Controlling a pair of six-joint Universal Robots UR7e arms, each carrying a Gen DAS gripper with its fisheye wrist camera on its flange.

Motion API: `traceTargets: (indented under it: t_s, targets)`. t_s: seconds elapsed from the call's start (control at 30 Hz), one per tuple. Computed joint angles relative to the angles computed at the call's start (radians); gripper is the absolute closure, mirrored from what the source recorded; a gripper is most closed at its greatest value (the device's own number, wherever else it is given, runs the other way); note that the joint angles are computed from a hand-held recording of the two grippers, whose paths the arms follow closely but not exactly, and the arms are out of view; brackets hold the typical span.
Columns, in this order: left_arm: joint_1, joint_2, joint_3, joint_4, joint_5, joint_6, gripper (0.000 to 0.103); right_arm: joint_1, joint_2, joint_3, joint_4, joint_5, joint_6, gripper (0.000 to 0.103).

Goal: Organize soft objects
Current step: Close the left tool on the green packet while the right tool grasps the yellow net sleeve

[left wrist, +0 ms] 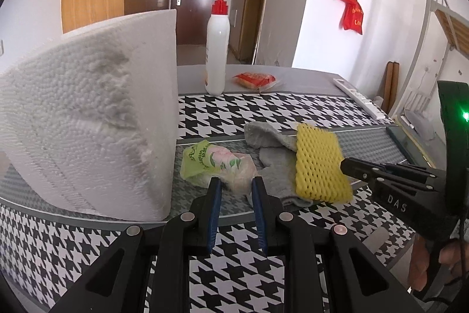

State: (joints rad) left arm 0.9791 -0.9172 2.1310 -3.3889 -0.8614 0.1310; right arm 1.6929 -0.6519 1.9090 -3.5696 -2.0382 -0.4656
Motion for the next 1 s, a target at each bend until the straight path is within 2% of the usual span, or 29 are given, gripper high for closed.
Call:
traceTargets:
  t_s: [0.2, 0.3, 0.33, 0.37, 0.4, 0.43, 0.47, 0.7, 0.8, 0.9, 0.93, 0.97, 1.0]
  targets:
    - [-0.01, -0.012, 0.021, -0.027, 0.003, 0.02, 0.08, 0.014, -0.001, 0.014, -0.053, -0.01, -0.02, 0.1]
    - [-0.013, -0.015, 0.029, -0.035, -0.001, 0.026, 0.08, 0.015, 0.003, 0.007, -0.024, -0.009, -0.013, 0.097]
    - [-0.013, -0.016, 0.032, -0.037, -0.001, 0.027, 0.08, 0.015, 0.005, 0.0, -0.008, -0.016, -0.005, 0.087]
    - [-0.013, -0.018, 0.034, -0.038, -0.001, 0.027, 0.08, 0.015, 0.009, -0.006, 0.005, -0.022, -0.001, 0.07]
    - [-0.013, -0.019, 0.036, -0.04, -0.002, 0.027, 0.081, 0.015, 0.015, -0.013, 0.01, -0.026, 0.001, 0.061]
    - [-0.013, -0.021, 0.037, -0.04, -0.004, 0.029, 0.084, 0.015, 0.019, -0.015, 0.005, -0.025, 0.002, 0.045]
    - [-0.012, -0.023, 0.039, -0.039, -0.008, 0.032, 0.086, 0.015, 0.024, -0.017, -0.004, -0.023, 0.001, 0.035]
    - [-0.003, -0.02, 0.034, 0.001, 0.0, 0.011, 0.087, 0.013, 0.048, -0.052, 0.03, -0.033, 0.008, 0.034]
    - [-0.003, -0.014, 0.025, 0.037, 0.007, 0.01, 0.082, 0.007, 0.05, -0.064, 0.061, -0.036, 0.028, 0.034]
    - [-0.003, -0.009, 0.025, 0.03, 0.016, 0.012, 0.068, 0.001, 0.047, -0.065, 0.078, -0.023, 0.037, 0.034]
    - [-0.003, -0.008, 0.025, 0.03, 0.02, 0.014, 0.056, 0.0, 0.046, -0.065, 0.083, -0.022, 0.04, 0.034]
    - [-0.004, -0.006, 0.024, 0.028, 0.026, 0.015, 0.048, -0.002, 0.047, -0.066, 0.086, -0.022, 0.044, 0.038]
    - [-0.004, -0.006, 0.026, 0.022, 0.025, 0.019, 0.048, -0.003, 0.046, -0.066, 0.092, -0.02, 0.047, 0.044]
